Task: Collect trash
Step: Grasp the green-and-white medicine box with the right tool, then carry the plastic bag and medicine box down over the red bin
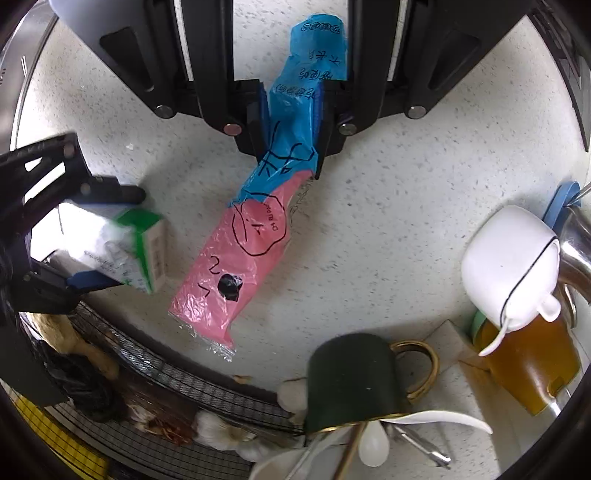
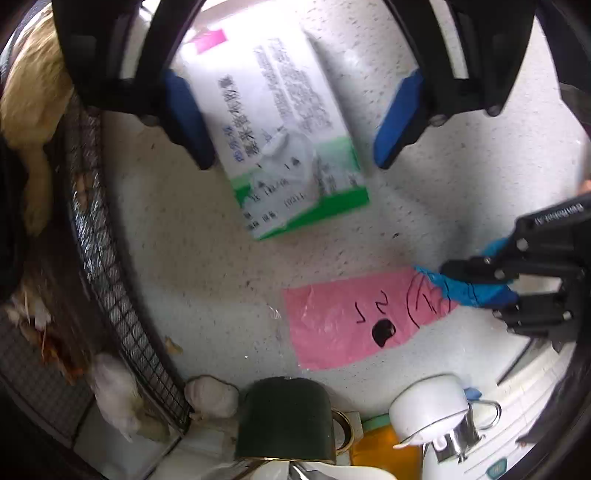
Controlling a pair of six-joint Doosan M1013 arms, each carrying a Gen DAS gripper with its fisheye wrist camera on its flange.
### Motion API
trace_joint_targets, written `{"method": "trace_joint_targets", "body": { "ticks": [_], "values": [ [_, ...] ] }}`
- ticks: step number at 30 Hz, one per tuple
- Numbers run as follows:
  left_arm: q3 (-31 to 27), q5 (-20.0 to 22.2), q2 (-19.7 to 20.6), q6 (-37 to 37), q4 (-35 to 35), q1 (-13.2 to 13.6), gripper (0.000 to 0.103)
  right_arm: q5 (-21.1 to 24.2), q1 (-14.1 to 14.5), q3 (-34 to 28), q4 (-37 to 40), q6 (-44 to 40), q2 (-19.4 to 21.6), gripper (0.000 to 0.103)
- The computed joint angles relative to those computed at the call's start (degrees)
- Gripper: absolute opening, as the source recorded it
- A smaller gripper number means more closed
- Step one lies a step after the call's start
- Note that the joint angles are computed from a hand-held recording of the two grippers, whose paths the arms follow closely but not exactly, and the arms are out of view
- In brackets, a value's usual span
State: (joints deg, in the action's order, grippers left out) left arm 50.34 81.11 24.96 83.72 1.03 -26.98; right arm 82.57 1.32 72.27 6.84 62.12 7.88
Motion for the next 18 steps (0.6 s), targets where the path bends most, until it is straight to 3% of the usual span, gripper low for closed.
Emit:
{"method": "trace_joint_targets", "body": {
  "ticks": [1, 5, 18],
  "values": [
    [0.11, -0.02, -0.1, -0.01, -0.38, 0.02, 0.016, -0.73, -0.03, 0.39, -0.06, 0.17, -0.39, 0.067],
    [0.68, 0.15, -0.67, -1.1, -0.38, -0.27, 0.016, -0.96, -0.09, 1.98, 0.92, 1.08, -1.76, 0.064],
    [7.6, -0.97, -9.42, -8.77, 5.93, -3.9, 0.016, -5.64, -0.24, 6.19, 7.04, 6.44, -10.21, 0.063]
  ]
}}
